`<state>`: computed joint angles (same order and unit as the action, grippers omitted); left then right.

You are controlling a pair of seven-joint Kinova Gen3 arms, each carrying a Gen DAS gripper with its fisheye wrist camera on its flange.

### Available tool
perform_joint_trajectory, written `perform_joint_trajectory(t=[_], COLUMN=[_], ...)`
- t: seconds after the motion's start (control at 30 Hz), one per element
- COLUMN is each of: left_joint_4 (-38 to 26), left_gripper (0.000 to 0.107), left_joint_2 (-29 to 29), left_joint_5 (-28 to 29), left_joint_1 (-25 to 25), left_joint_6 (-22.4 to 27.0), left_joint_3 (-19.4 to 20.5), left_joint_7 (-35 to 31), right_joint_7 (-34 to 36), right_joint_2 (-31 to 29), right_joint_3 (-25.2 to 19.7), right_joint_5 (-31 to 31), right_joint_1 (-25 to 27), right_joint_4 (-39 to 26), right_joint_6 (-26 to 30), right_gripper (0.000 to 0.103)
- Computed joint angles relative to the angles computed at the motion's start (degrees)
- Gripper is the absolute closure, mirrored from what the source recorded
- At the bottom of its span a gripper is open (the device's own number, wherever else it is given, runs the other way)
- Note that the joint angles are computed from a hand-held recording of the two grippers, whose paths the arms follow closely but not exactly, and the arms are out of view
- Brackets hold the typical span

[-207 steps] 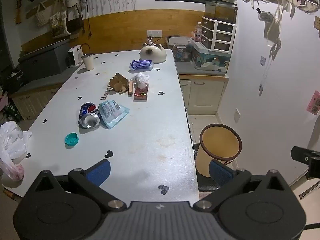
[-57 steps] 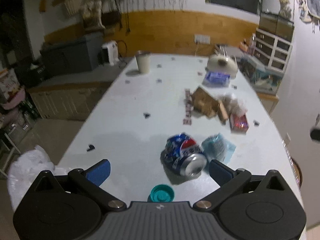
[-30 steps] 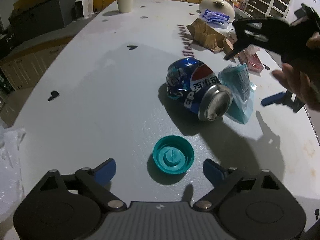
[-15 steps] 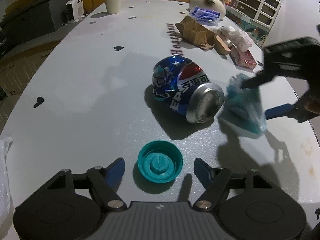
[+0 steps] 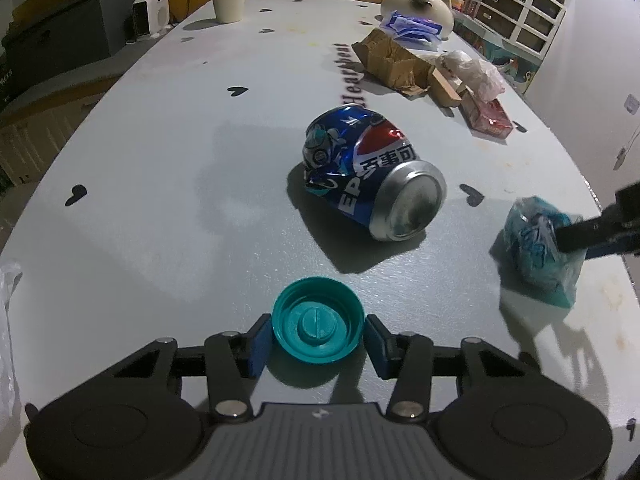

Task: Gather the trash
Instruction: 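Close the left gripper on the teal cap while the right gripper grasps the clear bag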

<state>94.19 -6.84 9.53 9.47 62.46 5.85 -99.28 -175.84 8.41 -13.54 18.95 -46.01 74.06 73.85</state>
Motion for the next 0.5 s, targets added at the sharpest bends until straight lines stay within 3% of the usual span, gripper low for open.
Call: perform_joint_trajectory(t=[0.3, 0.5], left_joint_4=[-3.41, -5.51], left_gripper=[0.058, 0.058], left_joint_2=[-1.35, -3.37], left_joint_5=[0.85, 2.37], left_joint_1=[0.13, 0.38], left_joint_6=[4.00, 4.73], left_joint_3=[-0.05, -0.37], left_joint_7=[1.75, 0.96], right_joint_7=[-0.08, -1.04], right_joint_2=[1.51, 1.25], right_joint_3=[-1.31, -1.48], right_joint_5=[5.04, 10.38], right_joint_1=[-5.10, -9.60], right_joint_4=[-3.98, -5.49], right_joint_6=[7.46, 10.78], right_gripper=[0.084, 0.098])
